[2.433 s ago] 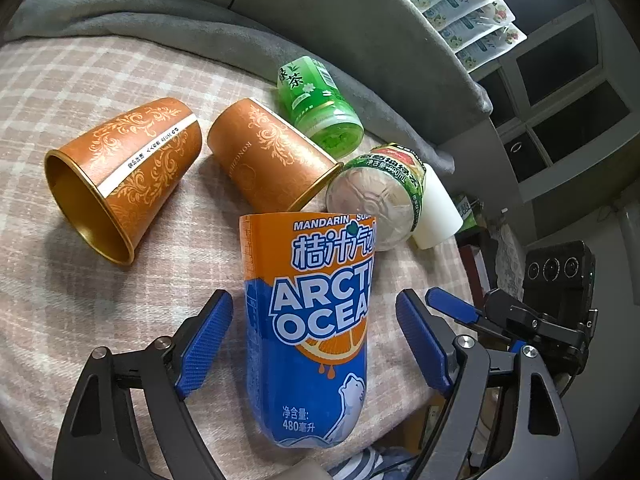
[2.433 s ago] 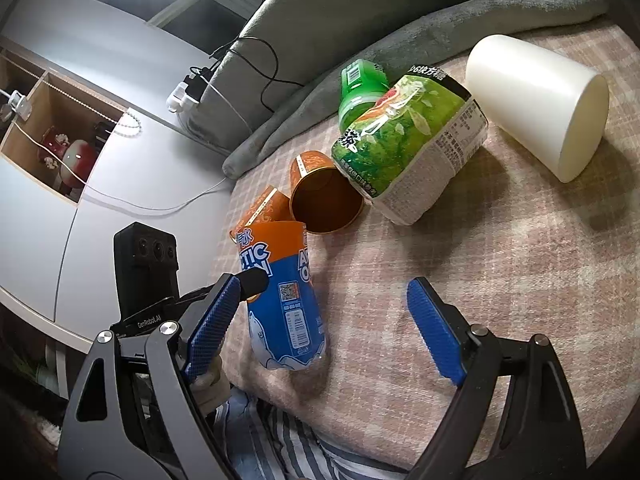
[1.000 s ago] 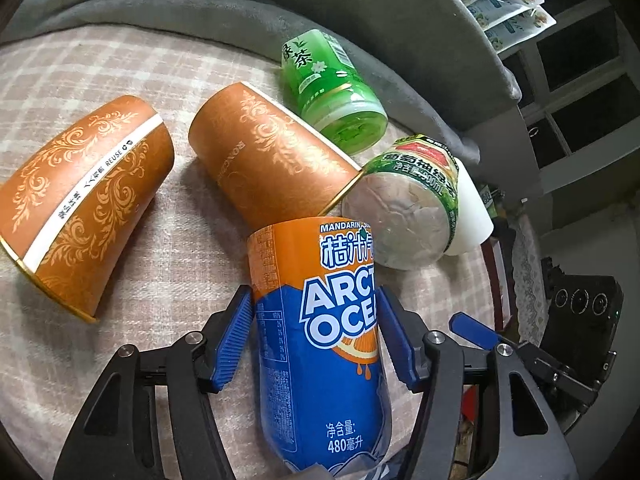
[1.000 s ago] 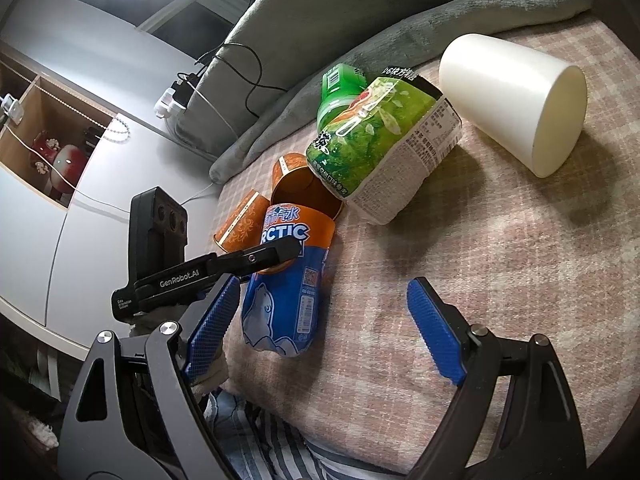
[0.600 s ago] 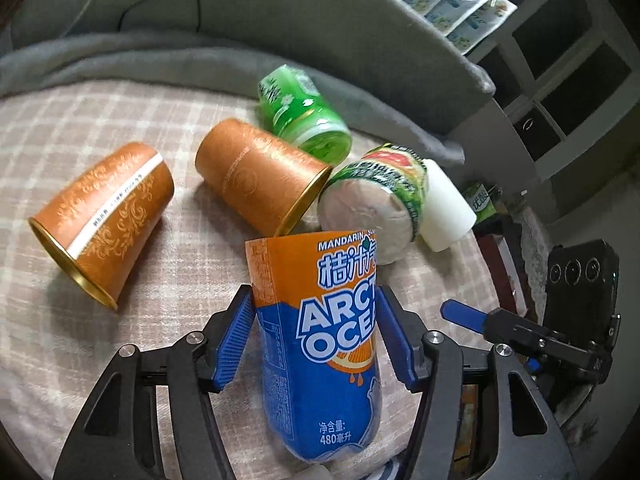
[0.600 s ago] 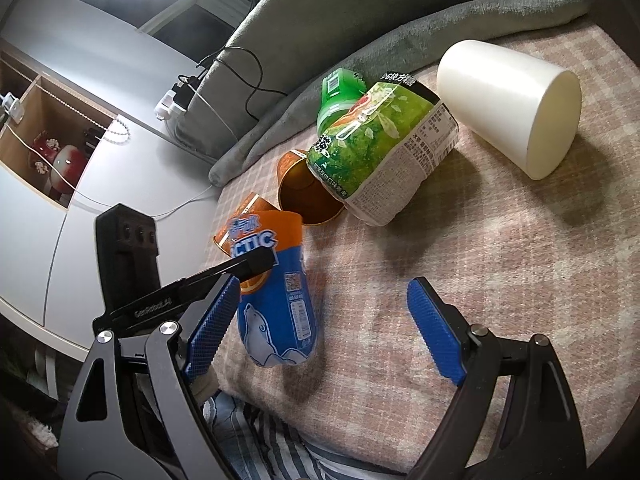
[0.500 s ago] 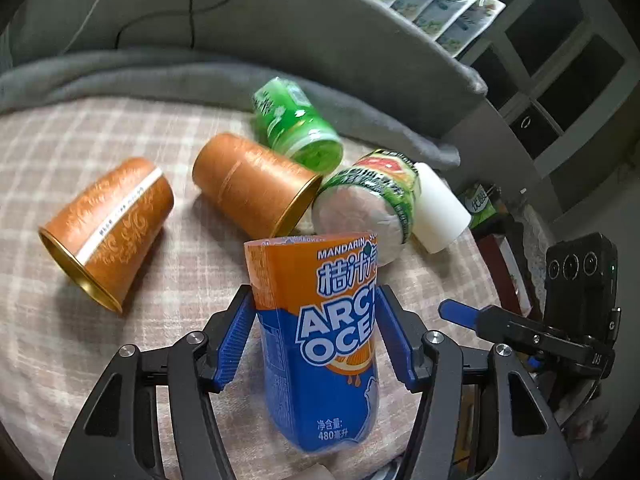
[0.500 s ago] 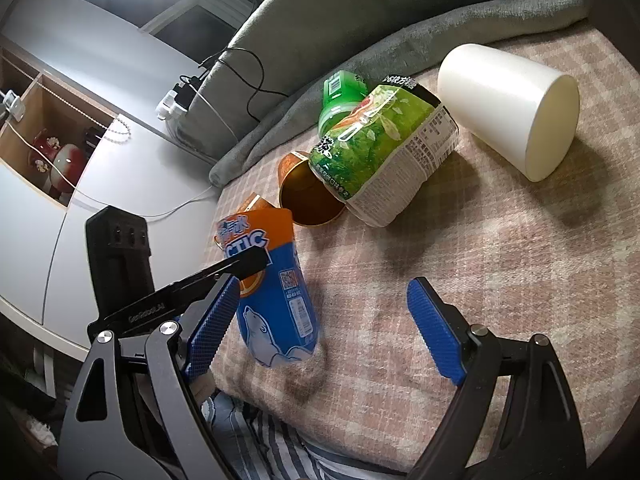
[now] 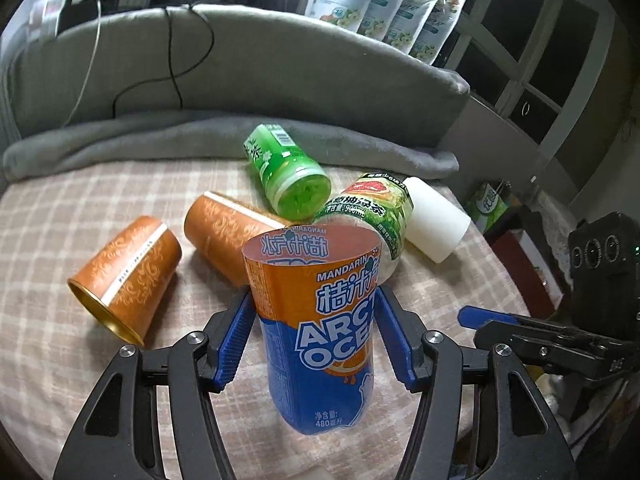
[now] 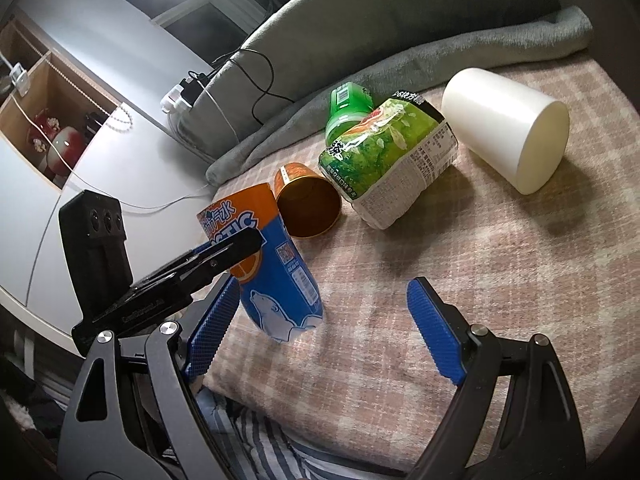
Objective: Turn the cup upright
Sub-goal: 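Lift the bottle with the left tool and tilt it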
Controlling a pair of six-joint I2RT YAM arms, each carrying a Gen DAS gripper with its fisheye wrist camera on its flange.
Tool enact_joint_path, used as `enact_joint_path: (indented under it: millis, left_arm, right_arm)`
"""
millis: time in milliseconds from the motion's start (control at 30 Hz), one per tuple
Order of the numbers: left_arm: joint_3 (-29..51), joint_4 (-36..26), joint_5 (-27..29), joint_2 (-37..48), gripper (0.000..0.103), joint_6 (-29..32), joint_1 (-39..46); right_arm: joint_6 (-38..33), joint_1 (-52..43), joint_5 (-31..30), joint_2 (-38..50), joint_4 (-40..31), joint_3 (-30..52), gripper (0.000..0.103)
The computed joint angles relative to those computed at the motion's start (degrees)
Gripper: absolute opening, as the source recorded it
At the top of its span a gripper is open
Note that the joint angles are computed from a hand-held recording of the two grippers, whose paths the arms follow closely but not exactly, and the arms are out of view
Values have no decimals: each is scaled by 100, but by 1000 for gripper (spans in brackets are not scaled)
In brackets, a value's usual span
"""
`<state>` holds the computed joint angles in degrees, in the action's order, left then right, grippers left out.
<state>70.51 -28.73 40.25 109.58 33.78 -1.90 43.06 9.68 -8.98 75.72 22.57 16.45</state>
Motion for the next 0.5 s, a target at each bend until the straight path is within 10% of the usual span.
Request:
enact_joint_path:
  millis: [500]
  left_arm:
    - [-1185, 1634, -218, -650, 60, -65, -137]
  right_arm:
    - [-277, 685, 1476, -494, -1185, 230, 88]
